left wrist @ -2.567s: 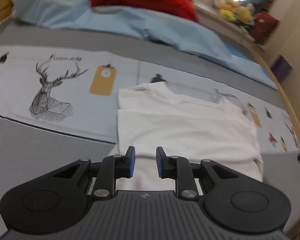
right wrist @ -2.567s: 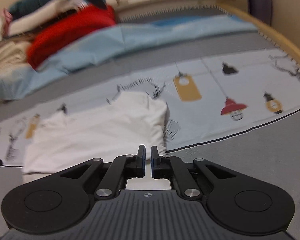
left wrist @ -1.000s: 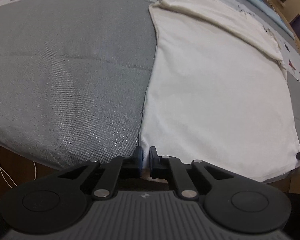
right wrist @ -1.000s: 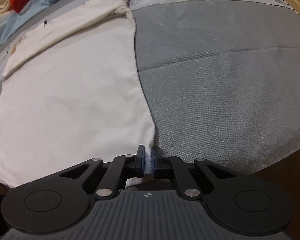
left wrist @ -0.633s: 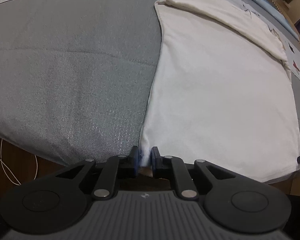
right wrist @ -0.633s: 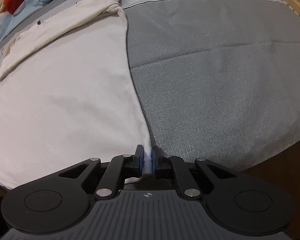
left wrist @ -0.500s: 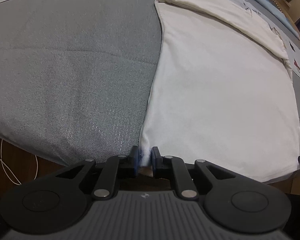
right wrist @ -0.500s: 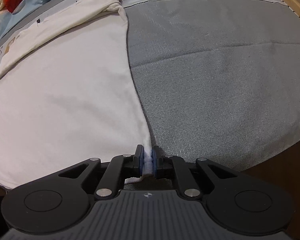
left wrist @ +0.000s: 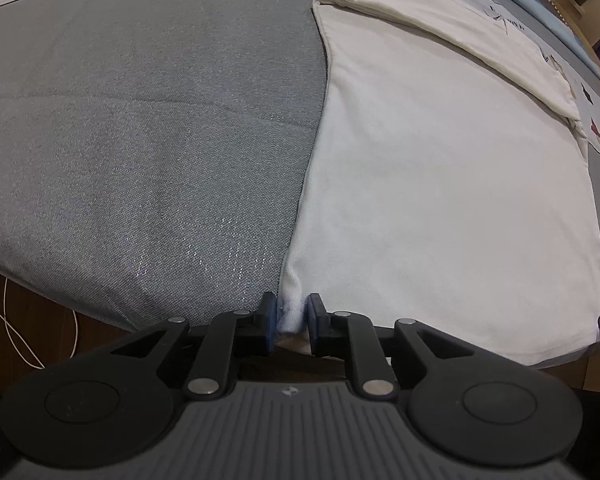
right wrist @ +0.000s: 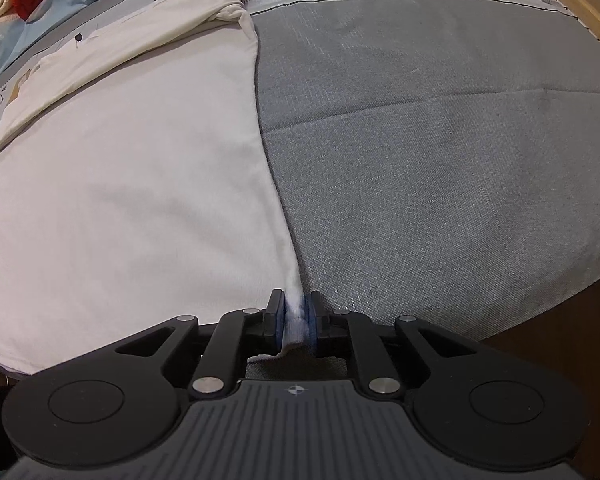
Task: Fold small clothes
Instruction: 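Lift the gripped side edge and fold it over the shirt's middle with both grippers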
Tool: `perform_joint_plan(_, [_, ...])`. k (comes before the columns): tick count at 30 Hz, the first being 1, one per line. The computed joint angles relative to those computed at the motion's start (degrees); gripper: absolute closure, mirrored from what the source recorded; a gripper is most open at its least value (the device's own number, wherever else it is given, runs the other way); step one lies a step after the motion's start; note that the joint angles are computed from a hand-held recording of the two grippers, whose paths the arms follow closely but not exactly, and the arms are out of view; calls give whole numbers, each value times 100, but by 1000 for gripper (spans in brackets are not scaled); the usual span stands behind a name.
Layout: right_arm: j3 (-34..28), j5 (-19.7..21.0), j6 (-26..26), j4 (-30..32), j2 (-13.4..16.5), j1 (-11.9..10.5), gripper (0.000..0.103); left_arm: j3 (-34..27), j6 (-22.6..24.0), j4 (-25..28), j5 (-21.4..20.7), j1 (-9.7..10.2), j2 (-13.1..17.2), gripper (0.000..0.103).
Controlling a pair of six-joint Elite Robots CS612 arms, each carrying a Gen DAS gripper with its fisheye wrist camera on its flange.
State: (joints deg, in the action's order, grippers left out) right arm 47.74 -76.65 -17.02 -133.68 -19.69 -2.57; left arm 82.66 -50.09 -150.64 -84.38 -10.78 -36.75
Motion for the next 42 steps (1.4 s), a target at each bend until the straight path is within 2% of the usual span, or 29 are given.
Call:
perform_joint_plan(21, [79,-51,-81,-25,-41,32,90,3,45,-16,9,-9,6,86])
perform_joint_plan(26, [159,54,-36,-162,-68,17,96,70,99,-218,20,-13,-15,96])
perform_joint_plan(30, [289,415,171,-537,-125,-42,96,222,68,-693,122,-28,-75,96])
perform_joint_plan(36, [436,1185,680,-1133,-243,-161,97,446,184,-1454,229,-34,-228,97])
perform_joint_plan(39, [552,1676,1026,-1505,-350,-248,97,641,287,-1953,298,-37,-405,97])
perform_joint_plan(42, [711,2076,1102,-1888,-492,-340,97,908,464,-2419,312,-97,-648,97])
